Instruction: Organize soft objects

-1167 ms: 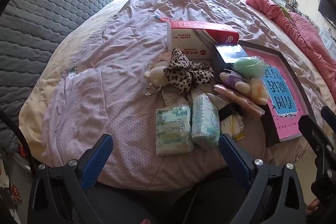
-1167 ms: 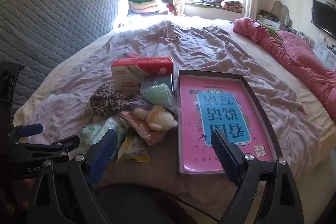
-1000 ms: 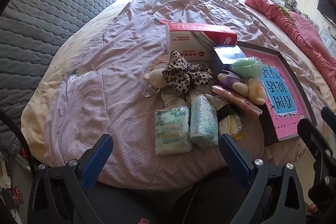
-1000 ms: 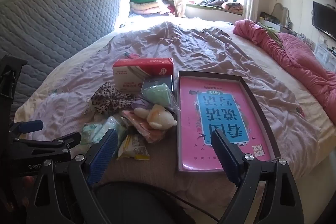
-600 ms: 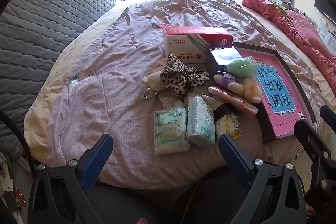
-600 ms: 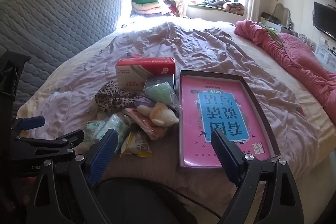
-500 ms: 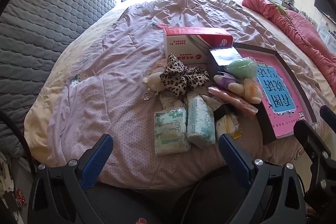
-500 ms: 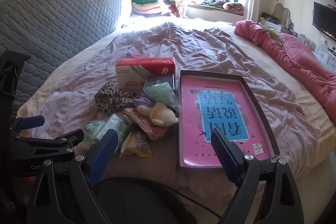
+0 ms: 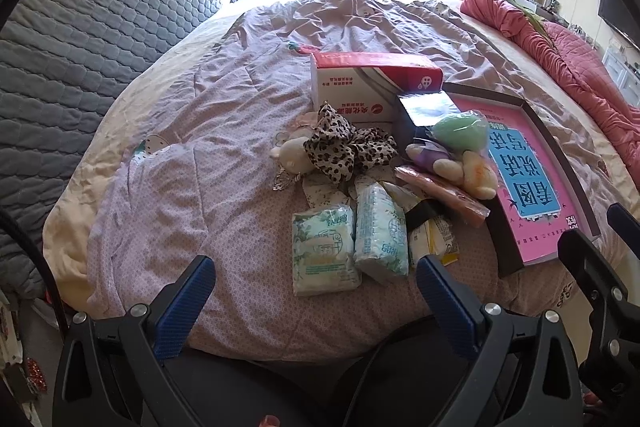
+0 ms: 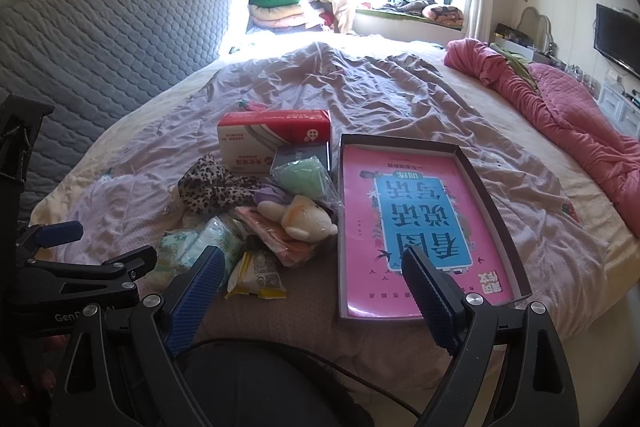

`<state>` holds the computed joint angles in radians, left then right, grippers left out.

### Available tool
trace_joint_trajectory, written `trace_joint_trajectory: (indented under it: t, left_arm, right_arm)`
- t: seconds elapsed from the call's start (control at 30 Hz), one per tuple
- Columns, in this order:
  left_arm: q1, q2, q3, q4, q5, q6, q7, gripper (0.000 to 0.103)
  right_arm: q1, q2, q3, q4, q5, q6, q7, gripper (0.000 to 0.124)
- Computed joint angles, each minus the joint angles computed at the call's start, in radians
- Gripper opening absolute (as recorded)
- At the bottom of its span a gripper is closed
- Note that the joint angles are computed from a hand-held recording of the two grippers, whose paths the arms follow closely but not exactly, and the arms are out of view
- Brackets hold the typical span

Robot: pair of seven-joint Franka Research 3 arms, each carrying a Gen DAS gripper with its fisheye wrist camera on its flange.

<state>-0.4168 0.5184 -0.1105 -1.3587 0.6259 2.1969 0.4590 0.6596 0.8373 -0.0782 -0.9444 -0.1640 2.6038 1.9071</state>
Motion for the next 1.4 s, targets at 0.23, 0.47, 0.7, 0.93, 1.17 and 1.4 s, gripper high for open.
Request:
trace_joint_trajectory:
  t: [0.23, 0.47, 0.7, 0.93, 1.17, 1.4]
  left_arm:
    - [0.0, 0.0, 0.0, -0.001, 0.0, 0.009, -0.001, 0.101]
    - [0.0, 0.002, 0.0, 0.001, -0.003, 0.009, 0.002, 0.101]
    - [-0.001, 0.003, 0.001, 0.004, -0.002, 0.007, 0.001, 0.101]
    - [0.0, 0.008, 0.0, 0.007, -0.006, 0.009, 0.006, 0.101]
    - [0.0, 0.01, 0.0, 0.007, -0.012, 0.014, 0.009, 0.101]
    - [0.007, 0.009, -0.003, 0.001, -0.026, 0.021, 0.016, 0.101]
  right_arm:
    - [-0.001, 0.007, -0.001, 0.011, 0.001, -0.005, 0.0, 0.091]
    - [-0.003, 0.02, 0.001, 0.029, 0.005, -0.014, -0.001, 0.091]
    - [-0.004, 0.024, 0.002, 0.034, 0.008, -0.015, -0.003, 0.091]
    - [-0.005, 0.027, 0.001, 0.038, 0.011, -0.017, -0.002, 0.091]
    - [-0.008, 0.023, 0.003, 0.029, 0.014, -0.014, -0.002, 0.091]
    - [-0.009, 0.025, 0.003, 0.031, 0.018, -0.019, -0.001, 0.091]
